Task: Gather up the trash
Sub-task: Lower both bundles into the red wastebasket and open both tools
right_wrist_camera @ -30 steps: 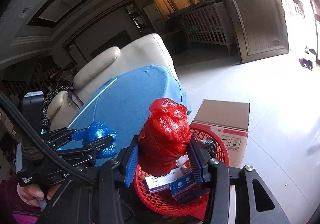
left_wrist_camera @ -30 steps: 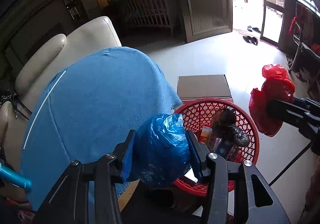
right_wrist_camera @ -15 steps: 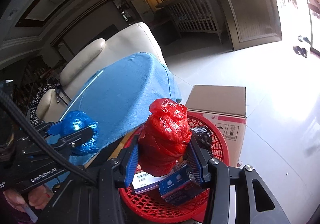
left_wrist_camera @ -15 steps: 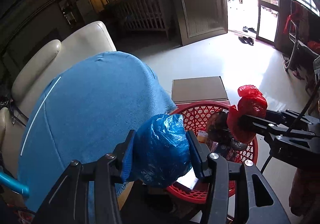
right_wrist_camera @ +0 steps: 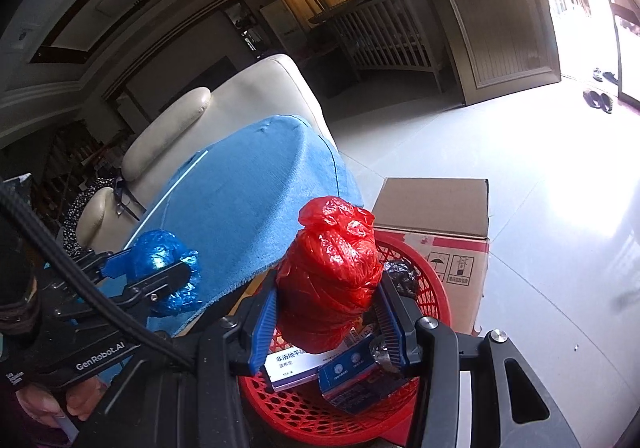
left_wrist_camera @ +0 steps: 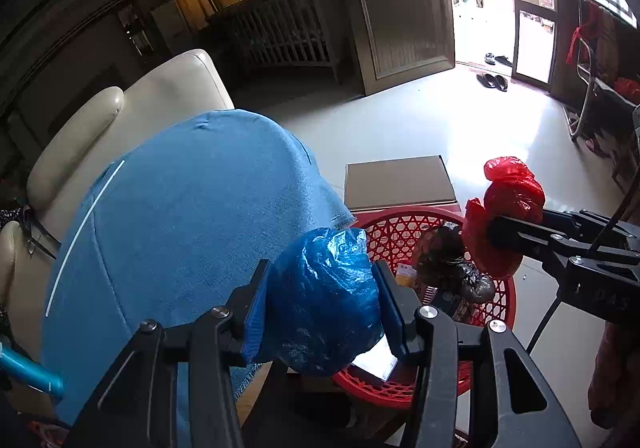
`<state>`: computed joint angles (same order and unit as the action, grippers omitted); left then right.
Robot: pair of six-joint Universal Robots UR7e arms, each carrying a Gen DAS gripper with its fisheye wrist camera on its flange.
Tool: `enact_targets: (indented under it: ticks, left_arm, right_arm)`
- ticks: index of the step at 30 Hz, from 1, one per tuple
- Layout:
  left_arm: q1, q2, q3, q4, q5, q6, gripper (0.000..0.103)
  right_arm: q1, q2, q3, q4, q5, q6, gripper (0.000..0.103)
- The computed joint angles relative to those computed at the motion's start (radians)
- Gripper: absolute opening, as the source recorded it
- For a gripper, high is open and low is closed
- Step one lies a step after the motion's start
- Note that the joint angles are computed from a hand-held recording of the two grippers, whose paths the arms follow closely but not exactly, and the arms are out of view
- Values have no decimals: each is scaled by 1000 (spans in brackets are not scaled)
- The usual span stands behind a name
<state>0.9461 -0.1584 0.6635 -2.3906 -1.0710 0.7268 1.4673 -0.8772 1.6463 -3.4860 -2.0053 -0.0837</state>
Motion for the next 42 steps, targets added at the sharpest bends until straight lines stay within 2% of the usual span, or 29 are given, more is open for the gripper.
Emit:
enact_targets:
  ticks: [13, 22, 33, 36, 38, 42]
  left_arm:
    - [0, -9, 4, -12, -17, -6, 52]
    - [6, -2, -24, 65, -31, -42, 53]
    - [8, 6, -43, 97, -33, -54, 53]
    - [8, 10, -50, 100, -30, -60, 58]
    - [8, 12, -50, 94, -28, -58, 66]
    - [7, 10, -39, 90, -24, -50, 67]
  right_arm:
    - [20, 5, -9, -3, -3, -29, 50]
    - [13, -2, -4, 3, 7, -13, 50]
    - [10, -1, -4, 1, 8, -12, 50]
    - [11, 0, -6, 3, 7, -13, 50]
    - [10, 1, -7, 2, 6, -12, 50]
    - [10, 5, -12, -3, 1, -6, 50]
